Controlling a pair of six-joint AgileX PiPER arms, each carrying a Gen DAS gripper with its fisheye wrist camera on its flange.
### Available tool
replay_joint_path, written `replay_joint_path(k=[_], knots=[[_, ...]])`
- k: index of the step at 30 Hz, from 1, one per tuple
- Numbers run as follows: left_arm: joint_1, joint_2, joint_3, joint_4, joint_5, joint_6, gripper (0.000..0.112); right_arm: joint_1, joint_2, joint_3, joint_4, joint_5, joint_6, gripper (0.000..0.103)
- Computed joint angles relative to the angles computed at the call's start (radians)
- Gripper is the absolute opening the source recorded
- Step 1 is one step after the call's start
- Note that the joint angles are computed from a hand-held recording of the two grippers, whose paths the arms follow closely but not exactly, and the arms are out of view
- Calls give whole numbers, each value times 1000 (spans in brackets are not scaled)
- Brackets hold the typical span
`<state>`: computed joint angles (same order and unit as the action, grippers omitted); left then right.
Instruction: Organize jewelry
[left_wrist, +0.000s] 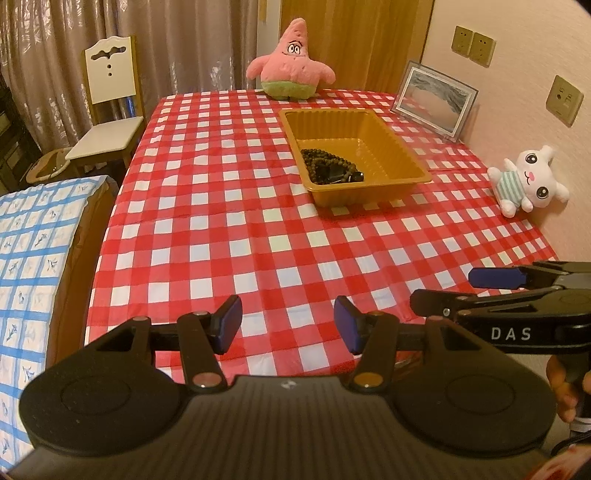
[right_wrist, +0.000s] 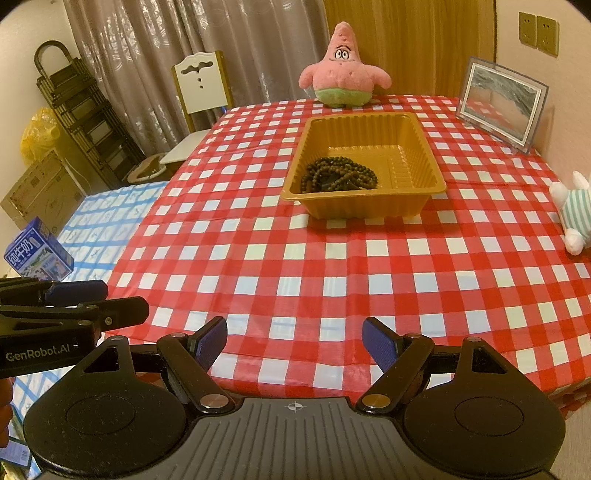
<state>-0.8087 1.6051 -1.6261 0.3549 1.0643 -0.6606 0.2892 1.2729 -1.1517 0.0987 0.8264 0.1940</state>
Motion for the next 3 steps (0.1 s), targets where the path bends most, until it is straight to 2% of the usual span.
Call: replay_joint_path(k=[3], knots=[[1,-1,5,1,-6,0,53,-14,5,-3,14,1,-17,80]])
